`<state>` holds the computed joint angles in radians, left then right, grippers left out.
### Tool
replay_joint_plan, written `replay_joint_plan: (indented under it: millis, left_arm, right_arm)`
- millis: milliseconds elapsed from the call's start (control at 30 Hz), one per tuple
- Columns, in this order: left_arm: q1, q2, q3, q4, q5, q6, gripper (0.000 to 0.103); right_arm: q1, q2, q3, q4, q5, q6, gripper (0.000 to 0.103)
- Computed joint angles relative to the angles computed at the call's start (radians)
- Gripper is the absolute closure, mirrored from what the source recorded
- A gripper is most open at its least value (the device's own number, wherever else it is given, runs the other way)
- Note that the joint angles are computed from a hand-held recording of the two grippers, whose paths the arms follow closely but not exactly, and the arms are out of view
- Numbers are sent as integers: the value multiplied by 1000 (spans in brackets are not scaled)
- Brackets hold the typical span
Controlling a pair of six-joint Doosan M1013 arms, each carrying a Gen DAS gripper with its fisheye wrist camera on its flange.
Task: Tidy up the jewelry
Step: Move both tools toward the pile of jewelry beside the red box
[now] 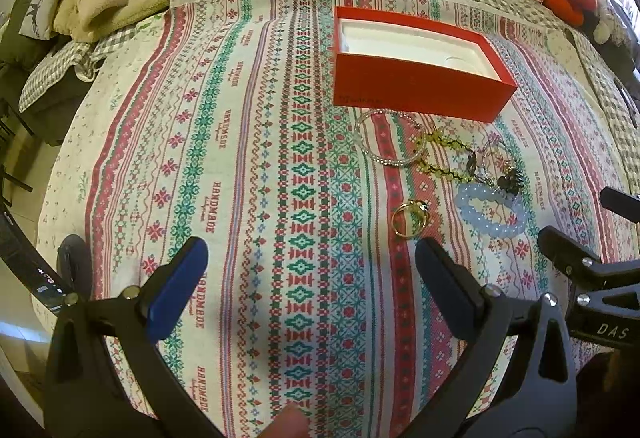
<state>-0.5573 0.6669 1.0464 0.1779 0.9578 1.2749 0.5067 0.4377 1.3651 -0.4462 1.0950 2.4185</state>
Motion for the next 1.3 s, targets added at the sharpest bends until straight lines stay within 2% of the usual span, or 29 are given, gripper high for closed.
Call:
replay_joint_plan:
  millis: [633,767,933,1167,1300]
  left_arm:
    - [6,4,-14,-4,-9,-16,0]
    - [14,2,-17,-55,-19,14,0]
    - [14,2,-23,-54,-33,64,0]
    - [32,32,-78,-160,30,165,0]
    - [40,54,-109,-165,52,180,0]
  right_arm:
    - [-9,4,-11,3,9,-22,0]
    - [-13,4,-19,-3,7,-25,0]
    - [-17,0,-18,-23,1,-18,0]
    - [-34,-4,-19,-17,-5,-21,0]
    - [-58,-6,-23,27,-4,-33,0]
